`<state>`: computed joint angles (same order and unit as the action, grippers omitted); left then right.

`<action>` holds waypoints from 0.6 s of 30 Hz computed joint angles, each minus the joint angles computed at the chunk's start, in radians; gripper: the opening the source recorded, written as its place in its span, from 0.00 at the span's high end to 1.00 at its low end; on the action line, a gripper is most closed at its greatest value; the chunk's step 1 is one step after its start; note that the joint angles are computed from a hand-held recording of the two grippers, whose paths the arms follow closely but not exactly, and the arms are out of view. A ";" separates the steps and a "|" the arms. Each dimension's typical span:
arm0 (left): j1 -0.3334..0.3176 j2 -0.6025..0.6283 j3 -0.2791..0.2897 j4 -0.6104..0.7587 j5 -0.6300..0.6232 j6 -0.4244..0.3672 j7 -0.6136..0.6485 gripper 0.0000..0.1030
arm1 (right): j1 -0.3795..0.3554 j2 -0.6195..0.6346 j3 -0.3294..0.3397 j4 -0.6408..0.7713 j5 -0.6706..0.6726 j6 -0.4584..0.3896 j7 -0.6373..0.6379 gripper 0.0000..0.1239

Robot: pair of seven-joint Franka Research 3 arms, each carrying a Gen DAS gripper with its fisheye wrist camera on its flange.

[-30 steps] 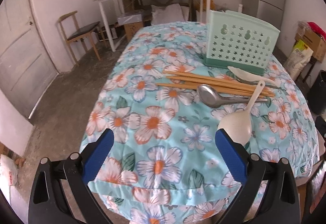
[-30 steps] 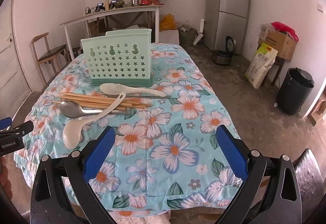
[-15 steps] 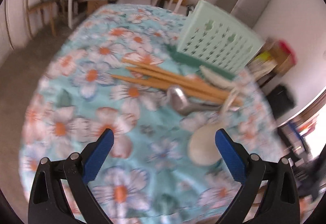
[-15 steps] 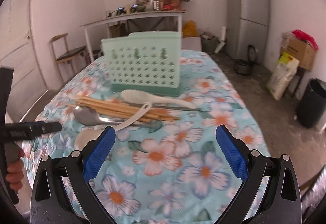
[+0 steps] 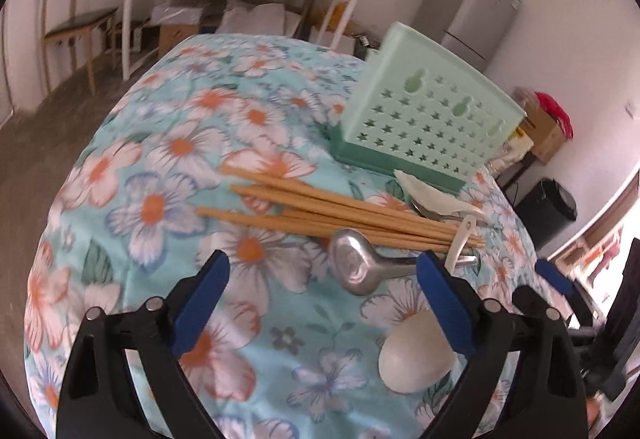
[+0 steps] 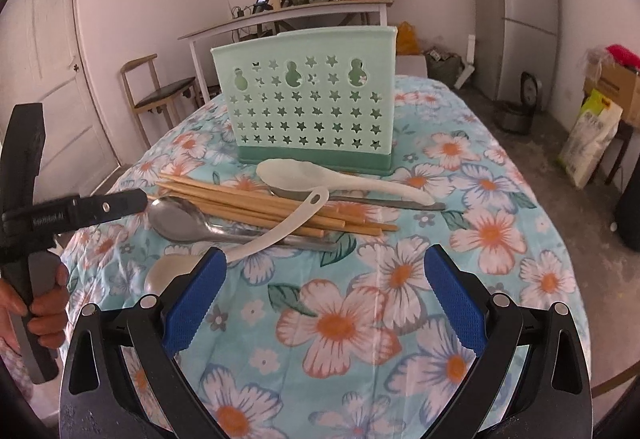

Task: Organize utensils
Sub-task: 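Reach the left tool to the steel spoon and close on it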

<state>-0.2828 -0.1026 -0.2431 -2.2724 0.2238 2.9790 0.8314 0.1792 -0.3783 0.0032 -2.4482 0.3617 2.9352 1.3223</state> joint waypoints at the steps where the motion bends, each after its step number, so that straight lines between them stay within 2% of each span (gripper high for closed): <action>1: 0.006 0.003 -0.004 0.000 0.020 0.007 -0.008 0.12 | 0.012 0.006 -0.012 0.007 0.011 -0.003 -0.012 0.23; 4: 0.002 0.015 -0.001 0.007 0.017 0.011 0.002 0.16 | 0.046 0.021 -0.042 0.020 0.055 -0.008 -0.053 0.23; 7: -0.006 0.039 0.004 0.033 -0.021 -0.028 0.030 0.27 | 0.059 0.034 -0.054 0.032 0.088 -0.015 -0.088 0.23; 12: 0.007 0.055 -0.001 0.044 -0.002 -0.050 -0.031 0.42 | 0.068 0.040 -0.065 0.046 0.132 -0.036 -0.147 0.23; 16: 0.007 0.061 -0.002 0.048 -0.001 -0.053 -0.051 0.59 | 0.066 0.031 -0.067 0.046 0.155 -0.037 -0.190 0.23; 18: -0.002 0.062 0.001 0.045 -0.059 -0.042 -0.011 0.69 | 0.066 0.026 -0.069 0.045 0.162 -0.040 -0.208 0.23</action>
<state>-0.2847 -0.0401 -0.2420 -2.2271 0.1645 2.9373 0.8206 0.2448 -0.3521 -0.0654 -2.4030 0.5236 2.8949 1.1144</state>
